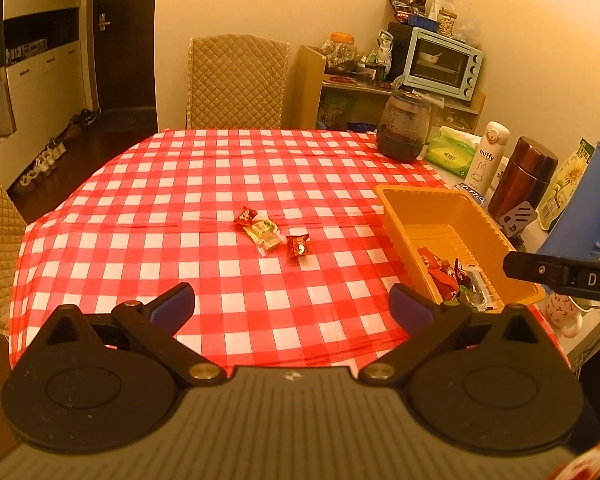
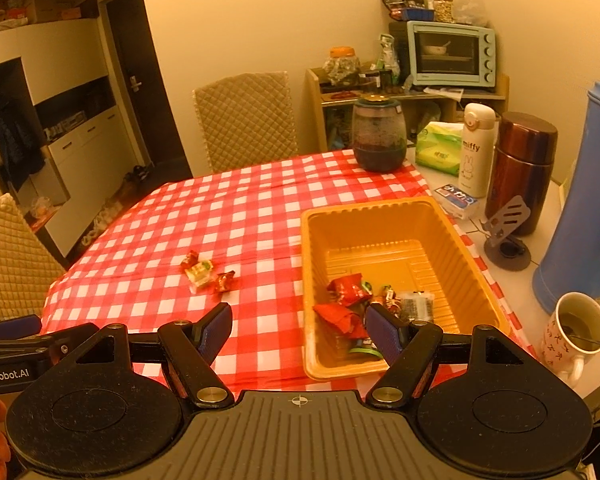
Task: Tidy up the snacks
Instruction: 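Withdraw both open tools from the tray toward the remaining candies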
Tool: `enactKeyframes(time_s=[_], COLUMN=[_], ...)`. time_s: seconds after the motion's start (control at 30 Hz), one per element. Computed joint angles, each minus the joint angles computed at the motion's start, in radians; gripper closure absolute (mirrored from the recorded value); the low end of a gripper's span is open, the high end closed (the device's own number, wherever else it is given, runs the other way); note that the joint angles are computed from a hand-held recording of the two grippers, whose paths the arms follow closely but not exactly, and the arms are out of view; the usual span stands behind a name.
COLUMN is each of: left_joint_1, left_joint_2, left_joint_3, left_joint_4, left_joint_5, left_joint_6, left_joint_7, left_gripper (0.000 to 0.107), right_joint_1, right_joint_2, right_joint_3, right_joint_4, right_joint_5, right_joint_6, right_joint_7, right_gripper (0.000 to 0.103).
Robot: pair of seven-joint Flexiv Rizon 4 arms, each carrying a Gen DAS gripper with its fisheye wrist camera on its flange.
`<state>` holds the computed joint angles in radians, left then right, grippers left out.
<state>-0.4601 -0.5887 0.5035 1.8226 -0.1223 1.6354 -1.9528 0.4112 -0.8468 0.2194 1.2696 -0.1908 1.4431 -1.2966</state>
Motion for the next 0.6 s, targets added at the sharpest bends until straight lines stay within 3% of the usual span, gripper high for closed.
enactKeyframes(time_s=[0.4, 0.6], left_joint_1=[0.066, 0.145], left_joint_2=[0.013, 0.002], left_joint_3=[-0.037, -0.099], left_joint_4=[0.005, -0.011], left_joint_5=[0.019, 0.013], left_joint_6=[-0.016, -0.006], left_joint_7=[0.016, 0.052], left_gripper=[0.004, 0.004], right_joint_1=[0.021, 0.04], right_joint_2=[-0.041, -0.083], right_joint_3=[0.016, 0.019], right_joint_4=[-0.056, -0.119], right_joint_5=[-0.004, 0.0], right_joint_6=[-0.026, -0.045], right_joint_7=[-0.035, -0.056], right_gripper=[0.029, 0.029])
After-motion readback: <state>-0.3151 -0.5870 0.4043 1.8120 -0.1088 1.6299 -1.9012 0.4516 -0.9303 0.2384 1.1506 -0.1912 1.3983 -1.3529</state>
